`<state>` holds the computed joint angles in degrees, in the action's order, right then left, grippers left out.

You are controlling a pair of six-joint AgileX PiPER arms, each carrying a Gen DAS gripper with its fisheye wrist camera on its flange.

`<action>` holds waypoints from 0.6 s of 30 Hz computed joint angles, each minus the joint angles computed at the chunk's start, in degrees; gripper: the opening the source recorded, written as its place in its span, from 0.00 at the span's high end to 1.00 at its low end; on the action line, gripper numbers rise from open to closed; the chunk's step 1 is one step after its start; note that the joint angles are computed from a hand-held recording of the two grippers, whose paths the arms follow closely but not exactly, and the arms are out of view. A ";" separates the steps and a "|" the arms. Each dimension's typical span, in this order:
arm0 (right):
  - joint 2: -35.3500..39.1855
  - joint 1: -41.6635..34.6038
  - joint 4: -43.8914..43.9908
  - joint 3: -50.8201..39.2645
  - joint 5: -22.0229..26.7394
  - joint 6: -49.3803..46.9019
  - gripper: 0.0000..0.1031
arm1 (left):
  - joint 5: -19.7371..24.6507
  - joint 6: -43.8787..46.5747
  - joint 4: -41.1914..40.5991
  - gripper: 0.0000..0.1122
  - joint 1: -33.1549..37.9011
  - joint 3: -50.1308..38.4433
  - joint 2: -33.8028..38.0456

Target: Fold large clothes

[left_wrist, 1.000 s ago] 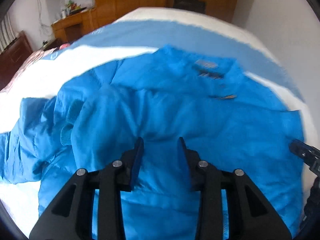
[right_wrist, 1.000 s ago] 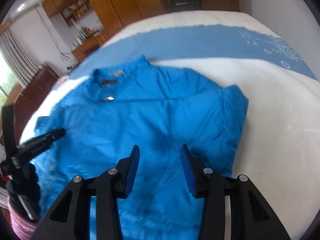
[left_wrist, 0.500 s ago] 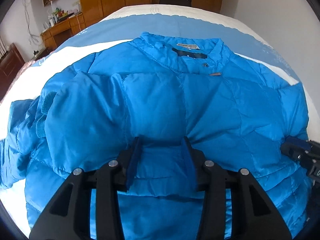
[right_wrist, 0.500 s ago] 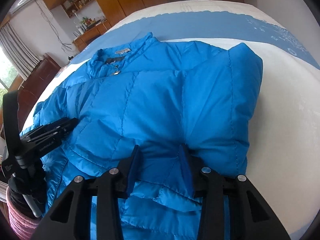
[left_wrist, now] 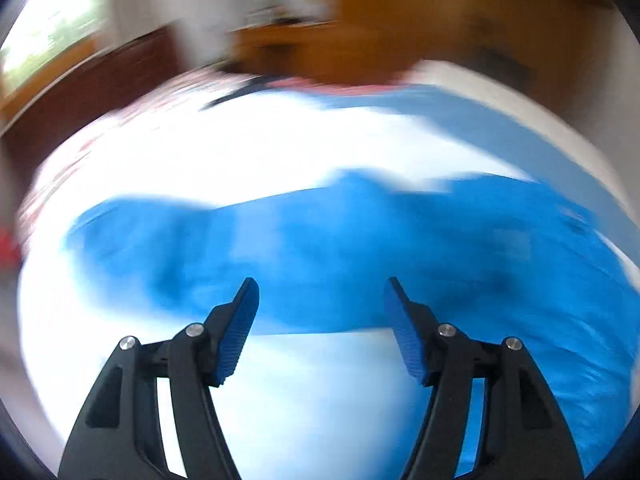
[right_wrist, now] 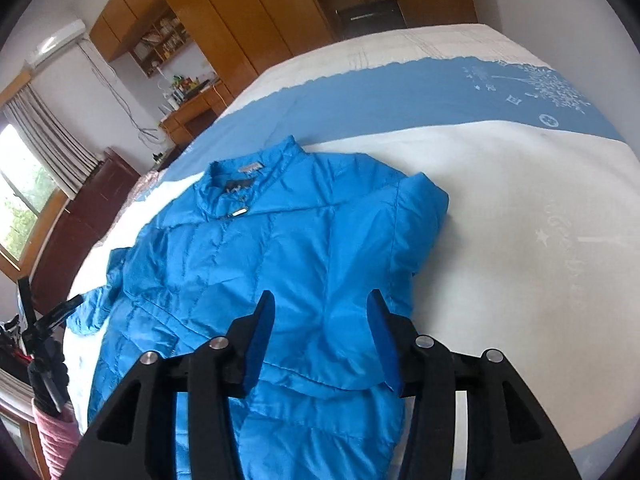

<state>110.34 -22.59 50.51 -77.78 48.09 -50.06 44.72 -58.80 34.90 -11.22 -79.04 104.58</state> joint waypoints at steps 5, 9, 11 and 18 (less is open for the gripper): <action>1.30 1.77 -2.51 -0.66 -0.97 1.54 0.53 | -0.93 -3.51 -0.65 0.43 16.50 8.48 -4.23; 2.54 2.89 -4.01 -1.65 -1.61 3.32 0.53 | -11.21 7.02 -14.31 0.43 27.48 11.20 -4.61; 2.89 3.18 -4.23 -1.78 -2.01 3.62 0.53 | -13.77 12.21 -20.06 0.43 30.13 9.99 -2.97; 3.61 3.52 -5.29 -1.93 -2.94 4.26 0.53 | -18.97 20.98 -31.62 0.61 34.89 7.18 2.09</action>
<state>113.95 -19.07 45.21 -79.71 45.15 -45.80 25.74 -37.82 3.28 23.67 -71.86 106.67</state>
